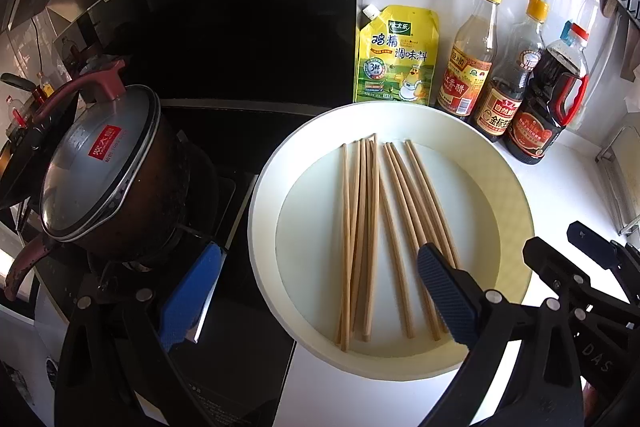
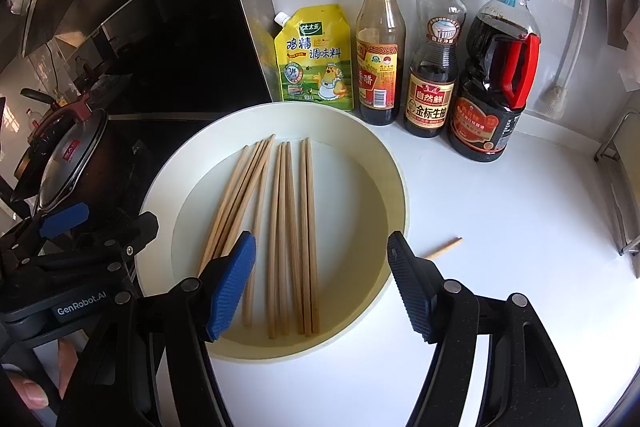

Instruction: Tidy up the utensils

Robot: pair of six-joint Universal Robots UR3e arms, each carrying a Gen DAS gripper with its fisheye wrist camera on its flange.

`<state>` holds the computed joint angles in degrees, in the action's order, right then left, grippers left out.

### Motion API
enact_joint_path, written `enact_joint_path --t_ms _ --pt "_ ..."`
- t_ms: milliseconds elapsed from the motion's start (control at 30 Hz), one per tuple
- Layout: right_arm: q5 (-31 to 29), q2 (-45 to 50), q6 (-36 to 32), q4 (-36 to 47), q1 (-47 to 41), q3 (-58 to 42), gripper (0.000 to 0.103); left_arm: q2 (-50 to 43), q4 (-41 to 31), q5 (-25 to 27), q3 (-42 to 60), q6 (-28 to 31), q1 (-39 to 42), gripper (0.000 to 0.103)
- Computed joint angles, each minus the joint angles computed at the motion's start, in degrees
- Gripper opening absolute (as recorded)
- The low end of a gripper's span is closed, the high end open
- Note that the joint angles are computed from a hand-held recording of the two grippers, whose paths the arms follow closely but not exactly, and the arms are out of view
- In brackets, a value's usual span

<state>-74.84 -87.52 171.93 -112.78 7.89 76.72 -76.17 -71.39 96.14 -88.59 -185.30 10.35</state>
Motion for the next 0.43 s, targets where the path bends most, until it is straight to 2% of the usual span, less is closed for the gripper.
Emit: enact_joint_path --t_ms 433 --pt "0.13 0.05 -0.13 0.02 -0.15 0.01 0.065 -1.03 -1.62 -1.18 1.4 -0.13 0.51 0.097"
